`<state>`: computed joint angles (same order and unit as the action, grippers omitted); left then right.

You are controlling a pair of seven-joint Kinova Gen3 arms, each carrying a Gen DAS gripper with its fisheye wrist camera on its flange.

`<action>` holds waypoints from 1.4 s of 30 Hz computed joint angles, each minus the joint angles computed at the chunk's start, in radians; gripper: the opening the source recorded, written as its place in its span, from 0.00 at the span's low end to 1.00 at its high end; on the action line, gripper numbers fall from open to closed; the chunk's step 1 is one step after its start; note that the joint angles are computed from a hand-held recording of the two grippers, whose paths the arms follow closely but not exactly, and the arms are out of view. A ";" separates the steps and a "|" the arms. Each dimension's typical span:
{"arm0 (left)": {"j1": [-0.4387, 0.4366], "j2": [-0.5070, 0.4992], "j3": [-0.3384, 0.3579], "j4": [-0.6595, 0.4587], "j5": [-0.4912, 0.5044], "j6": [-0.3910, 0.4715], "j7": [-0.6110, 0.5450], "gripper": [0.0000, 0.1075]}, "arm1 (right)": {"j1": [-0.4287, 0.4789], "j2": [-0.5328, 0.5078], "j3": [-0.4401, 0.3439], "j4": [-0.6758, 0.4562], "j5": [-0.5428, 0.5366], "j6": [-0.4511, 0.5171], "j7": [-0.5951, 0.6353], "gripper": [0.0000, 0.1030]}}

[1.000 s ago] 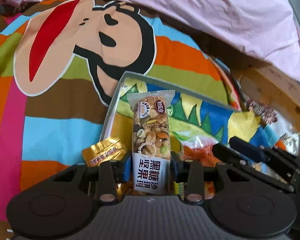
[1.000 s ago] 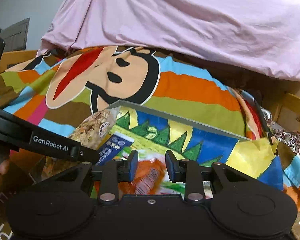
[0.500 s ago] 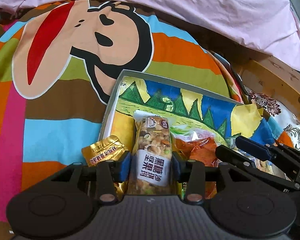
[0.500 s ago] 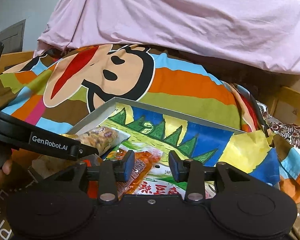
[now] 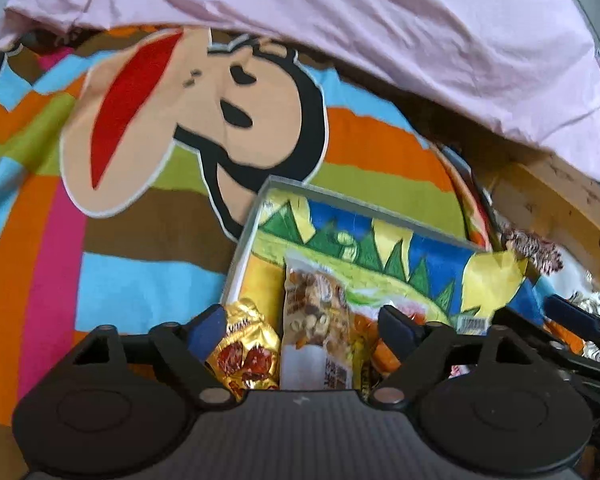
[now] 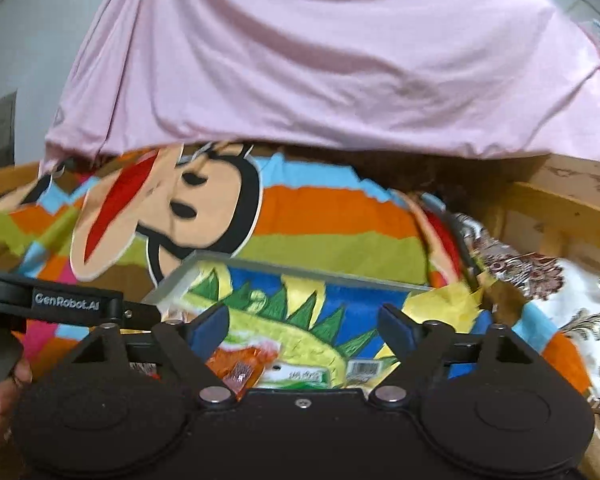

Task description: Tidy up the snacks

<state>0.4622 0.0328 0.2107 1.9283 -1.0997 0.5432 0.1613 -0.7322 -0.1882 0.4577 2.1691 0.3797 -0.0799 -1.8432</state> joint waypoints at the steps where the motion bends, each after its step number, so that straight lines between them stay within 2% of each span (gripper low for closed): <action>1: 0.008 -0.007 0.005 0.002 -0.022 0.017 0.024 0.84 | 0.024 -0.014 -0.021 0.001 -0.008 0.003 0.003 0.85; 4: 0.026 -0.032 0.034 0.006 -0.077 0.071 0.083 0.92 | 0.100 -0.055 -0.088 0.008 -0.047 0.008 0.028 0.91; 8: 0.055 -0.061 0.094 0.012 -0.152 0.183 0.157 0.95 | 0.132 -0.124 -0.108 0.027 -0.097 0.010 0.070 0.99; 15: 0.127 -0.088 0.194 0.015 -0.200 0.418 0.226 0.95 | 0.147 -0.247 -0.116 0.056 -0.173 0.056 0.156 0.99; 20: 0.202 -0.093 0.257 0.054 -0.263 0.549 0.272 0.95 | 0.174 -0.341 -0.137 0.083 -0.217 0.110 0.232 0.99; 24: 0.288 -0.063 0.299 0.039 -0.257 0.693 0.247 0.95 | 0.182 -0.426 -0.143 0.098 -0.255 0.169 0.291 0.99; 30: 0.416 -0.032 0.316 -0.004 -0.230 0.847 0.226 0.95 | 0.208 -0.551 -0.160 0.113 -0.319 0.286 0.375 0.99; 36: 0.522 -0.014 0.331 -0.030 -0.186 0.943 0.255 0.95 | 0.254 -0.651 -0.191 0.107 -0.384 0.452 0.449 0.99; 42: 0.625 0.034 0.335 -0.075 -0.146 1.068 0.238 0.95 | 0.335 -0.694 -0.217 0.086 -0.444 0.582 0.468 0.99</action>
